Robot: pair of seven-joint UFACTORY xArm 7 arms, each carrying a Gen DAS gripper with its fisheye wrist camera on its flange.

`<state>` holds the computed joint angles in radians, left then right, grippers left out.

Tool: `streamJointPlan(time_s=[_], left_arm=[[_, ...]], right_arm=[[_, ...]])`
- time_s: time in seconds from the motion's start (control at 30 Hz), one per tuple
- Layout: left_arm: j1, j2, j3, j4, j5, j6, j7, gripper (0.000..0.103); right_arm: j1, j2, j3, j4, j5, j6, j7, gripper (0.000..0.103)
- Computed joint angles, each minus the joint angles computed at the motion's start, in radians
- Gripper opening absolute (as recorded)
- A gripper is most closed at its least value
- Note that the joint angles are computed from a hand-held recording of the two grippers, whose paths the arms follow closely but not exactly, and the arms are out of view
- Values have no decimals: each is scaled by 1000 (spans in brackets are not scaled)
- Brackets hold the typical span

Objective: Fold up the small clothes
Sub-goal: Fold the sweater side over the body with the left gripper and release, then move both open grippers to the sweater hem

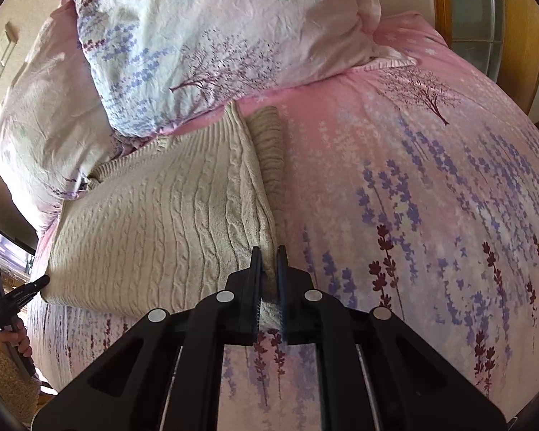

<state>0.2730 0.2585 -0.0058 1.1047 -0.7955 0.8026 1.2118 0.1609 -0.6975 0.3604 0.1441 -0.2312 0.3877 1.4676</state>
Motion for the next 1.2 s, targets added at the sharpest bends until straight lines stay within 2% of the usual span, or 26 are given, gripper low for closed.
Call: streamJointPlan(time_s=[0.1,0.2,0.27,0.3,0.33,0.4,0.43,0.53,0.63,0.7,0.77,0.87,0.97,1.03,1.2], left_arm=[[-2,6,-5,-7,-12,-20,9,8],[-2,6,-7,-10,-20,-31,14,11],[3,9,-6,0,-20,-8,6,14],[5,6,-4,1,-24,-3,1,20],[5,-3,-4,-5,-33,-19,-2,34],[5,-39,-9,-40,-92,-85,36,53],[5,-59,-13,-56,-133,-105,72,57],[-11,-113,-15,-94,-226,-100,175,65],[-50,-153,-11,-133,-282,-79,277,69],[-91,-167,-13,-159,-293,-111,318,70],[-125,-164,-13,-174,-286,-140,323,70],[-154,-129,-12,-162,-256,-170,272,70],[-159,-82,-14,-136,-207,-182,203,70],[-154,-55,-19,-129,-176,-193,173,71],[-132,-54,-53,-156,-251,-229,295,80]], right_arm=[[-25,37,37,14,-20,2,32,8],[-27,50,40,29,-36,26,47,9],[-14,49,16,40,-36,55,30,16],[-15,40,15,50,-40,80,30,24],[-21,21,27,57,-52,101,42,30],[-52,-16,67,79,-104,123,70,35],[-70,-19,78,91,-134,110,73,38],[-118,60,87,152,-210,31,38,39],[-162,196,99,231,-270,-26,4,39],[-180,276,104,272,-308,-50,11,39],[-180,340,97,308,-341,-51,23,39],[-158,401,66,334,-379,-42,40,39],[-88,464,-1,356,-351,13,0,49],[-94,477,13,357,-423,17,42,52],[-42,512,-9,393,-510,87,85,55]])
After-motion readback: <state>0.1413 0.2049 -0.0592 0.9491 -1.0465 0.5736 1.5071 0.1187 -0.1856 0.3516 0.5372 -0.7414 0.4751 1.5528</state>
